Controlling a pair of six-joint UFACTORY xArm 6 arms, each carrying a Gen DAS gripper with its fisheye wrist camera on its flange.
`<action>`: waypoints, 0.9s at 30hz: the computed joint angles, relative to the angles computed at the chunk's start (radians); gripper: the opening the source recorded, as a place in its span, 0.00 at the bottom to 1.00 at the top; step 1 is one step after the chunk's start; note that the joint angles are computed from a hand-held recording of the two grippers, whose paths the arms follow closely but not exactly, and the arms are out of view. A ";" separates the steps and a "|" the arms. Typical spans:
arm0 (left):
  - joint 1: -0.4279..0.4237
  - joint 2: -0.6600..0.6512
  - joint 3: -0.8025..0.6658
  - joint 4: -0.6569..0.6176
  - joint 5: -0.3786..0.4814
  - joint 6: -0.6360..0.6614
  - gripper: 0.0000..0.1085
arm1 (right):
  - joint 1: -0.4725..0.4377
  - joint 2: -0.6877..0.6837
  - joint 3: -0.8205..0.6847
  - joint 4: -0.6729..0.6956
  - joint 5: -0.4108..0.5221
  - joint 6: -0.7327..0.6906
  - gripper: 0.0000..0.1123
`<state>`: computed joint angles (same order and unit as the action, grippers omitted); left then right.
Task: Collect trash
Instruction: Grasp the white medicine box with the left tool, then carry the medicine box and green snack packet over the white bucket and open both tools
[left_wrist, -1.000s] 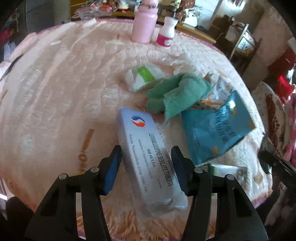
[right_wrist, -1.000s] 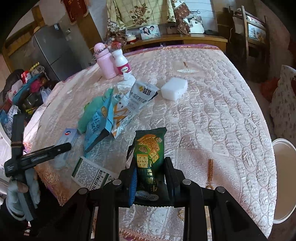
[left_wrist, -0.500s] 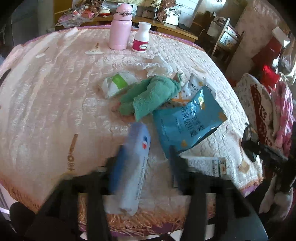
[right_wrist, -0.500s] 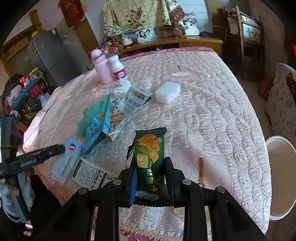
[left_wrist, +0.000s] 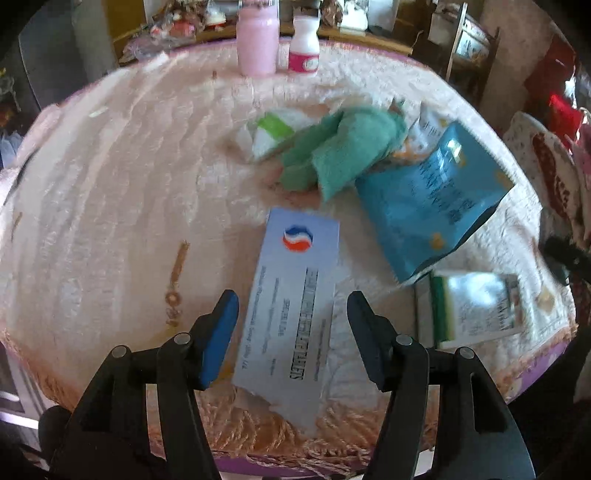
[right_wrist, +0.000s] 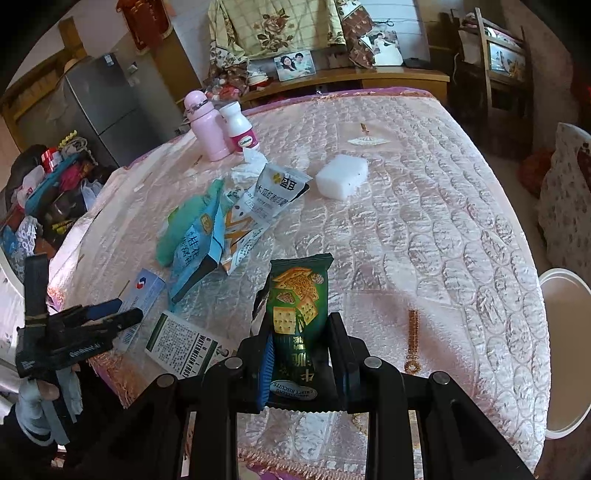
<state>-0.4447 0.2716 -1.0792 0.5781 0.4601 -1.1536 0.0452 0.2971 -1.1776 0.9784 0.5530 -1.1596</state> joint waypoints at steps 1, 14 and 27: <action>0.003 0.010 0.001 -0.009 -0.010 0.007 0.55 | 0.001 0.000 -0.001 -0.001 -0.001 0.001 0.23; -0.026 -0.046 -0.027 0.013 -0.059 0.015 0.44 | -0.033 -0.020 -0.003 0.033 0.001 -0.023 0.23; -0.139 0.161 -0.436 -0.043 0.035 0.231 0.44 | -0.123 -0.044 -0.008 0.034 -0.009 -0.011 0.23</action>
